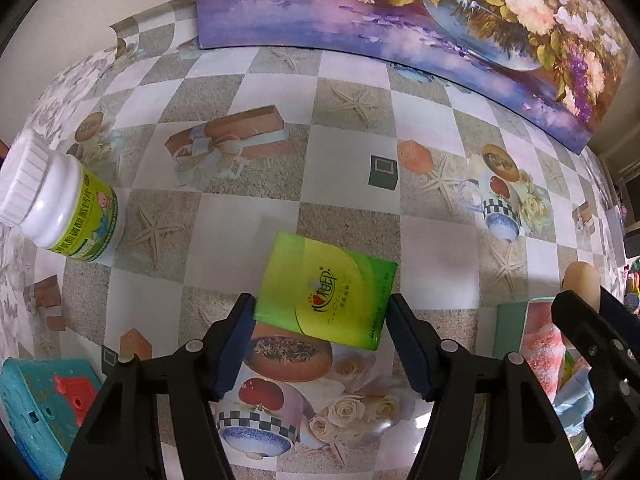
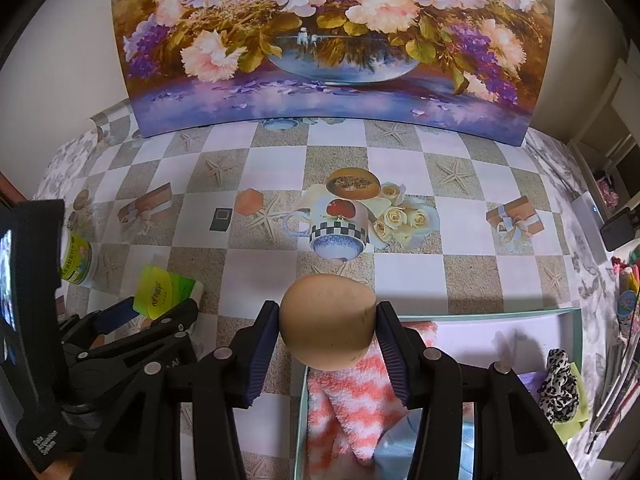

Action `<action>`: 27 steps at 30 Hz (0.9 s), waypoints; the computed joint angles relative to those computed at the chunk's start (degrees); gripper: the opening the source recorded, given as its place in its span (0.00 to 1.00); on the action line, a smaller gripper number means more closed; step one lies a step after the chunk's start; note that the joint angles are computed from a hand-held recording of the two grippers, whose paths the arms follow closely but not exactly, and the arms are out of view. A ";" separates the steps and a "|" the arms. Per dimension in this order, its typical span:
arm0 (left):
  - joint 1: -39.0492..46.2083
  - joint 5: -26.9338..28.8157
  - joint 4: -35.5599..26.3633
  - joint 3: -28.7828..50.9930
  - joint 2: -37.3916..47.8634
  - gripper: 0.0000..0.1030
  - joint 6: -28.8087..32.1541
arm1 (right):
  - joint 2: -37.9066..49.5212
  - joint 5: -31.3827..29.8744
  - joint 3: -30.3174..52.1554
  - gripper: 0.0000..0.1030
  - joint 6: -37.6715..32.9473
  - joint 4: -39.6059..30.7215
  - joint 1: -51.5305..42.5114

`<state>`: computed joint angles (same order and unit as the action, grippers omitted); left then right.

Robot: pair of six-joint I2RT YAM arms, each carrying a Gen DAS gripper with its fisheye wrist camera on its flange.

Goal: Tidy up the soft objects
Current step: 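Lift the green tissue pack and tan sponge and carry both over the tray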

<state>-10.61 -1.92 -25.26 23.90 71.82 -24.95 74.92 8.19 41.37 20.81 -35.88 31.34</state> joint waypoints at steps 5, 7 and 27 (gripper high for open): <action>0.93 -0.05 -5.62 1.54 -5.98 0.66 0.32 | -1.70 -0.04 0.04 0.51 0.03 -1.21 -0.21; 0.54 -0.54 -8.83 2.60 -9.53 0.66 -0.02 | -3.19 -0.18 0.09 0.51 0.13 -2.34 -0.51; -24.81 -17.35 -31.89 14.64 -24.47 0.66 -13.38 | -20.89 -0.76 0.54 0.51 -1.26 -17.36 -5.43</action>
<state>-35.42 -19.28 -57.16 38.54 47.35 -38.33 54.04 7.43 41.91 19.55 -53.24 25.91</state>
